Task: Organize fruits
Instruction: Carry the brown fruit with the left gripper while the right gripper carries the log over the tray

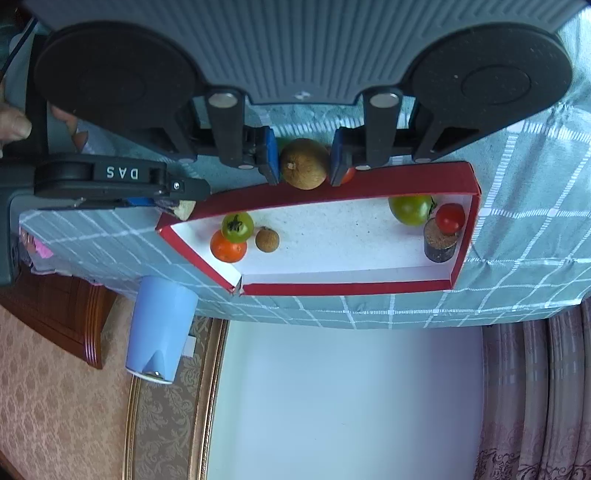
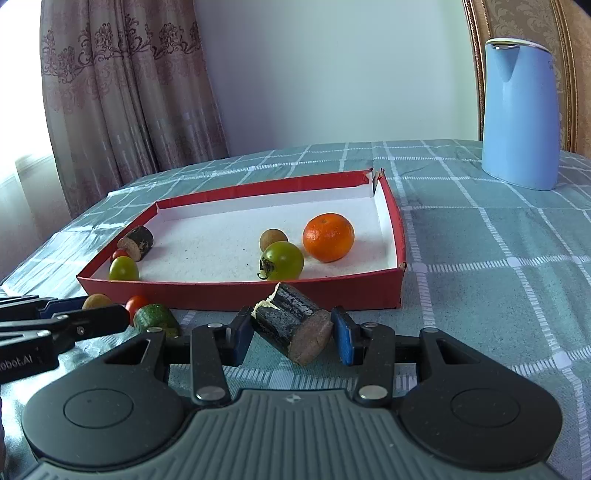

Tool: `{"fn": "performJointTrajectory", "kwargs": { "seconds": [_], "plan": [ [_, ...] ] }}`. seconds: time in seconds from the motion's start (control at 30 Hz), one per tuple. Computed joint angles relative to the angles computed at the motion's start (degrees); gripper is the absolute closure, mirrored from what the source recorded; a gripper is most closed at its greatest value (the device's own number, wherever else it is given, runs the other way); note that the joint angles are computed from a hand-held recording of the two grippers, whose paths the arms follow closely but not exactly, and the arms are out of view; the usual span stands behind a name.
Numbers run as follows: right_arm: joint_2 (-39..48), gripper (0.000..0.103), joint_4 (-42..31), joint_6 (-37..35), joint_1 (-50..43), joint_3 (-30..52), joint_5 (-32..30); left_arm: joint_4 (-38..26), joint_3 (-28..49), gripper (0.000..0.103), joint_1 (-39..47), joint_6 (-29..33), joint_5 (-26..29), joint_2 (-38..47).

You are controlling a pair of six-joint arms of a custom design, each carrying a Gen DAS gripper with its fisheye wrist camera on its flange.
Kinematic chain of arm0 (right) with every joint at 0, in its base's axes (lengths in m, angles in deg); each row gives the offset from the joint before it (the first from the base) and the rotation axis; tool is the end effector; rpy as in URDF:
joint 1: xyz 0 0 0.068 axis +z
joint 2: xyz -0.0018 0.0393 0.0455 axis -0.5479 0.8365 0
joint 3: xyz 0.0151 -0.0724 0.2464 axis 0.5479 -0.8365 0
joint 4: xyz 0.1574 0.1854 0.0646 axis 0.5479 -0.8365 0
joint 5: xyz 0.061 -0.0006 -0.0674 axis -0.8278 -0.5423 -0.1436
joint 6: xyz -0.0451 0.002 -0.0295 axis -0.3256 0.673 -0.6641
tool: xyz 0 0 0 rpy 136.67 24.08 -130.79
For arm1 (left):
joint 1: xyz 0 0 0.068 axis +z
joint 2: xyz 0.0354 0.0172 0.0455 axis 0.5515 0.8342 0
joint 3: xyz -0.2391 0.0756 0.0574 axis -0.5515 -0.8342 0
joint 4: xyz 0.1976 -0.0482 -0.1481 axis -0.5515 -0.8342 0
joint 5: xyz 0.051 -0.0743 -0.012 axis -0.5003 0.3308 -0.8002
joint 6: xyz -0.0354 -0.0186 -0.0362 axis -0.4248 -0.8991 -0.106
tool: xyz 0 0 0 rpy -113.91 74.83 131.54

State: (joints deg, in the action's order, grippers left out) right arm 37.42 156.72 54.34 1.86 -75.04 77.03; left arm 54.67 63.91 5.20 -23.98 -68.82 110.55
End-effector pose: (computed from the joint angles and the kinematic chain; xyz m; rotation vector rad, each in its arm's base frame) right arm 0.1755 0.1020 0.0215 0.2208 2.1218 0.1213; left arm 0.2413 -0.1375 0.0257 0.6031 2.0165 -0.5145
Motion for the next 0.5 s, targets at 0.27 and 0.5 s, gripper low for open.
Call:
{"fn": "performJointTrajectory", "kwargs": {
  "seconds": [0.27, 0.5],
  "plan": [
    [1.4, 0.059, 3.0, 0.3, 1.3, -0.6, 2.4, -0.1, 1.3, 0.078, 0.1, -0.8, -1.3, 0.6],
    [-3.2, 0.059, 0.3, -2.1, 2.8, 0.4, 5.8, -6.3, 4.3, 0.078, 1.6, -3.2, -0.9, -3.1]
  ]
}}
